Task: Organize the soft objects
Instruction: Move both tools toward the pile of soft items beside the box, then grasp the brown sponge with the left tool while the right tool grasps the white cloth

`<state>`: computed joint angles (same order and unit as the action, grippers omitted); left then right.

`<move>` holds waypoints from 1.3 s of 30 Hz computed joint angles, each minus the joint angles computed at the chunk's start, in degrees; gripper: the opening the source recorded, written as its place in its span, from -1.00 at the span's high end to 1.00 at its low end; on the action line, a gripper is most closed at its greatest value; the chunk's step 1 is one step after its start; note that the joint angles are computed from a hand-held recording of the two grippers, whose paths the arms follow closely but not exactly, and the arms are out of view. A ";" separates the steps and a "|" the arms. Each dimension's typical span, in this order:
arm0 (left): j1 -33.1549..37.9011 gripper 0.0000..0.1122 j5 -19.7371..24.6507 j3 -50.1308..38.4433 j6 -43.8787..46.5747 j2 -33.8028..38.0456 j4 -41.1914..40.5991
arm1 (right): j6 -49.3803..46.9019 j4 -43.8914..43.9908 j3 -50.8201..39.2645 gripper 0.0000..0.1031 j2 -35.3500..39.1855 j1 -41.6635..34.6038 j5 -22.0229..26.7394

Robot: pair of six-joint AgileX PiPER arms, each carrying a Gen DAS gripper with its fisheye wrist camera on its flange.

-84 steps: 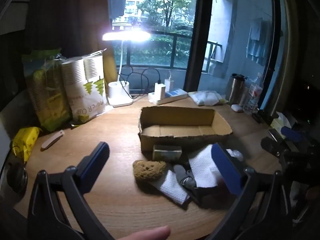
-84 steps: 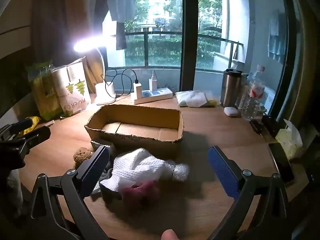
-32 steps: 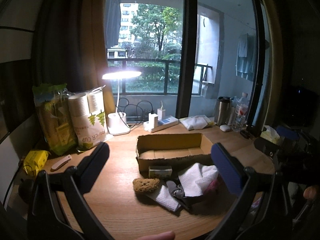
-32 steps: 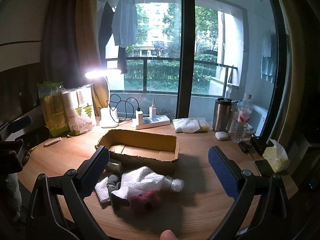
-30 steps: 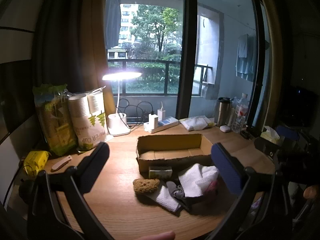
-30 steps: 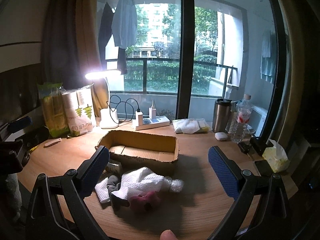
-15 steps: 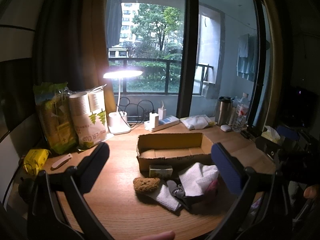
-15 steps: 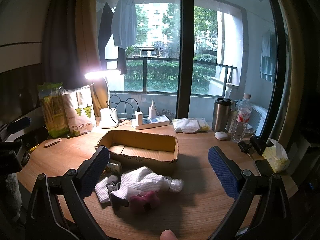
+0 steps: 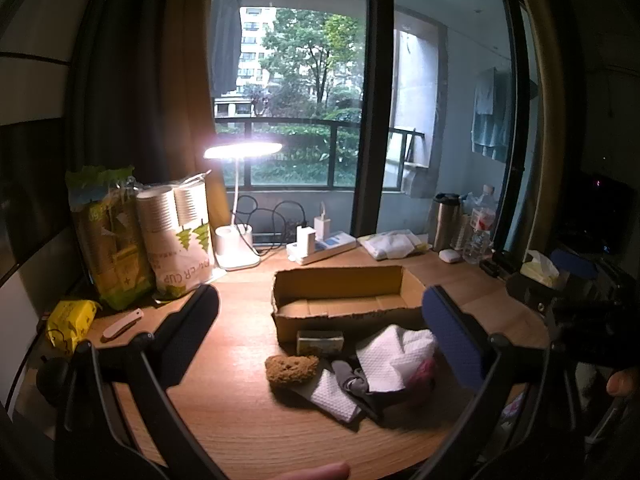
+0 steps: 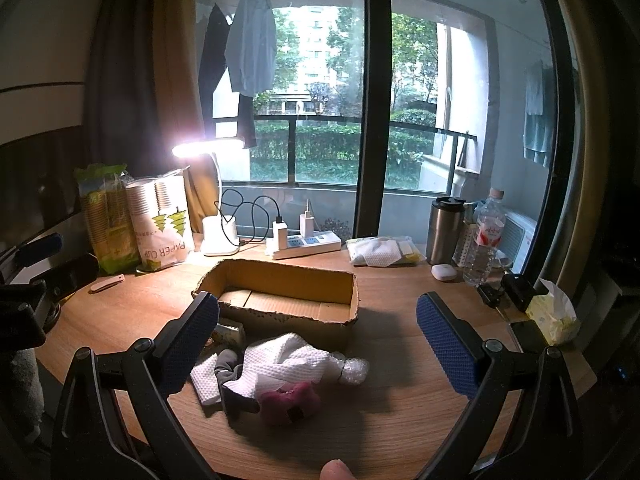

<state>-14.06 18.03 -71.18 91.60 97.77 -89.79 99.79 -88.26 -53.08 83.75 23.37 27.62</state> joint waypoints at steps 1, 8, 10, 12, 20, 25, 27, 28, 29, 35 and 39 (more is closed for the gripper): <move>-0.02 -0.83 -0.01 -0.02 0.17 0.07 -0.19 | 0.02 -0.01 0.02 -0.97 0.02 0.12 0.11; -0.07 -0.83 -0.13 0.54 1.59 -0.23 -1.58 | 0.86 -0.80 0.25 -0.97 0.01 0.29 0.13; -0.07 -0.83 -0.11 0.59 1.66 -0.24 -1.62 | 0.91 -0.85 0.25 -0.97 0.05 0.29 0.15; -0.07 -0.83 -0.17 0.60 1.92 -0.27 -1.91 | 0.97 -0.87 0.30 -0.97 0.01 0.30 0.14; -0.98 -0.83 -1.15 -1.27 -4.28 2.72 4.22 | 1.95 -1.53 0.14 -0.97 2.14 -2.07 -3.42; -2.29 -0.83 -1.59 -6.73 -24.52 9.10 24.30 | -1.74 2.76 -2.09 -0.97 7.57 -5.92 -8.46; -2.86 -0.83 -1.49 -9.12 -31.36 11.49 31.02 | -3.23 4.68 -3.20 -0.97 10.07 -7.45 -10.43; -3.10 -0.83 -1.25 -10.29 -34.62 12.61 34.21 | -5.33 6.95 -4.07 -0.97 11.63 -8.37 -11.55; -3.35 -0.83 -0.81 -11.70 -38.44 13.94 37.96 | -6.90 8.72 -4.74 -0.97 12.89 -8.89 -12.24; -4.38 -0.83 3.28 -20.35 -56.04 21.88 55.59 | -22.81 25.15 -8.88 -0.97 19.96 -12.57 -15.91; -4.61 -0.83 6.78 -26.50 -64.30 26.83 63.33 | -37.84 40.15 -11.95 -0.97 23.75 -14.67 -16.75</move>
<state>-18.67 24.82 -97.68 27.31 124.61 -26.46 61.95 -48.10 -65.03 107.50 8.69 10.87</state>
